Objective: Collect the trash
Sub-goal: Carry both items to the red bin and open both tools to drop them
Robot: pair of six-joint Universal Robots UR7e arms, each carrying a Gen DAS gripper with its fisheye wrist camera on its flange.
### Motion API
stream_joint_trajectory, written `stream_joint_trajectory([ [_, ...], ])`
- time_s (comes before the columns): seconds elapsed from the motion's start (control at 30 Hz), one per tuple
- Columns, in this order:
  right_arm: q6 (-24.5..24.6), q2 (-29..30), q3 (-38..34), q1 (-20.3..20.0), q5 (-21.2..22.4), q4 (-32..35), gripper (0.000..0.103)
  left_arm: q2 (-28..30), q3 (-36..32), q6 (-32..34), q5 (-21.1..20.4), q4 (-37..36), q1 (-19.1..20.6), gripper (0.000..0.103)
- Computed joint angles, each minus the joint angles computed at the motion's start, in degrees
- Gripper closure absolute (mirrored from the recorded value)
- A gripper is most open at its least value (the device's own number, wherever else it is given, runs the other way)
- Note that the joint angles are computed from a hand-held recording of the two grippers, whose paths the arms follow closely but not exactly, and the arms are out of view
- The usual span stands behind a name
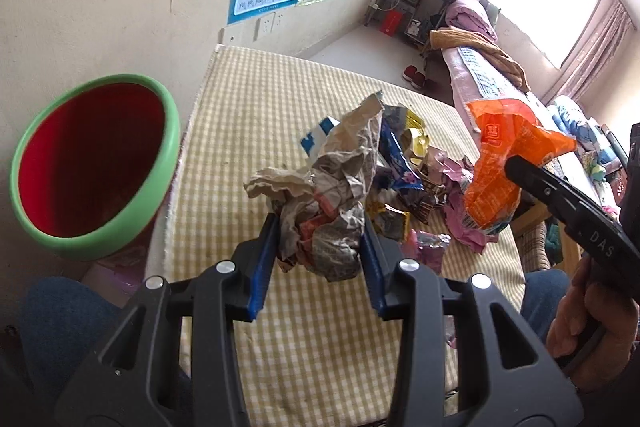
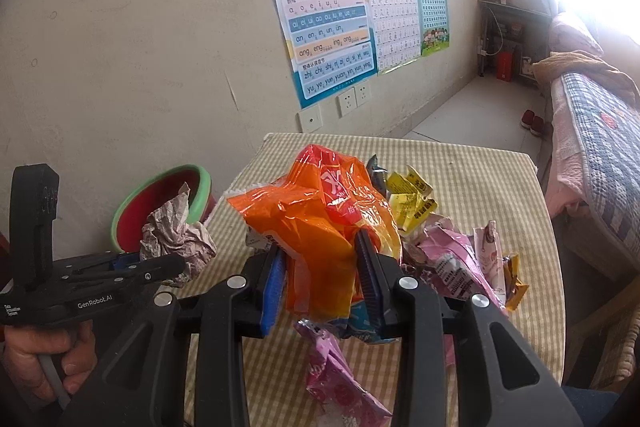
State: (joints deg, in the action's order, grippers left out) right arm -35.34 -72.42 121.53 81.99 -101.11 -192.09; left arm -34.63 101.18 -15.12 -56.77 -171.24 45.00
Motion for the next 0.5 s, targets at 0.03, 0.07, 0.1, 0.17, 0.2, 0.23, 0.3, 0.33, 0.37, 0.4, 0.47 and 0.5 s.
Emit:
stream_joint_trajectory([
  [0.03, 0.0, 0.5, -0.4, 0.5, 0.2, 0.2, 0.069, -0.4, 0.2, 0.4, 1.1, -0.4, 0.2, 0.065],
  [0.07, 0.0, 1.1, -0.9, 1.0, 0.3, 0.3, 0.069, -0.9, 0.2, 0.7, 2.0, -0.8, 0.5, 0.065],
  [0.1, -0.2, 1.7, -1.3, 1.4, 0.4, 0.3, 0.069, -1.3, 0.4, 0.7, 2.7, -1.0, 0.9, 0.065],
  [0.17, -0.5, 2.9, -2.0, 2.3, 0.6, 0.6, 0.069, -2.2, 0.8, 0.9, 4.7, -1.4, 1.3, 0.065],
  [0.2, -0.6, 3.5, -2.4, 2.7, 0.7, 0.8, 0.069, -2.7, 1.1, 1.0, 5.6, -1.5, 1.6, 0.065],
  [0.23, -0.8, 4.1, -2.8, 3.1, 0.8, 0.8, 0.069, -3.2, 1.2, 0.7, 6.0, -1.4, 2.0, 0.065],
  [0.3, -1.1, 5.4, -3.7, 3.8, 1.0, 1.1, 0.069, -4.1, 1.9, 0.5, 7.3, -2.0, 2.5, 0.065],
  [0.33, -1.1, 6.1, -4.2, 4.1, 1.0, 1.3, 0.069, -4.5, 2.2, 0.6, 8.2, -2.3, 2.7, 0.065],
  [0.37, -1.1, 6.8, -4.8, 4.6, 1.0, 1.5, 0.069, -4.9, 2.4, 0.8, 8.9, -2.7, 3.0, 0.065],
  [0.4, -1.2, 7.6, -5.4, 5.0, 1.1, 1.7, 0.069, -5.2, 2.6, 1.0, 9.6, -3.1, 3.2, 0.065],
  [0.47, -1.5, 9.1, -6.8, 6.0, 1.2, 2.2, 0.069, -5.9, 3.4, 1.3, 11.3, -3.8, 3.7, 0.065],
  [0.5, -1.6, 10.0, -7.6, 6.5, 1.3, 2.6, 0.069, -6.2, 3.6, 1.2, 11.8, -4.0, 4.0, 0.065],
])
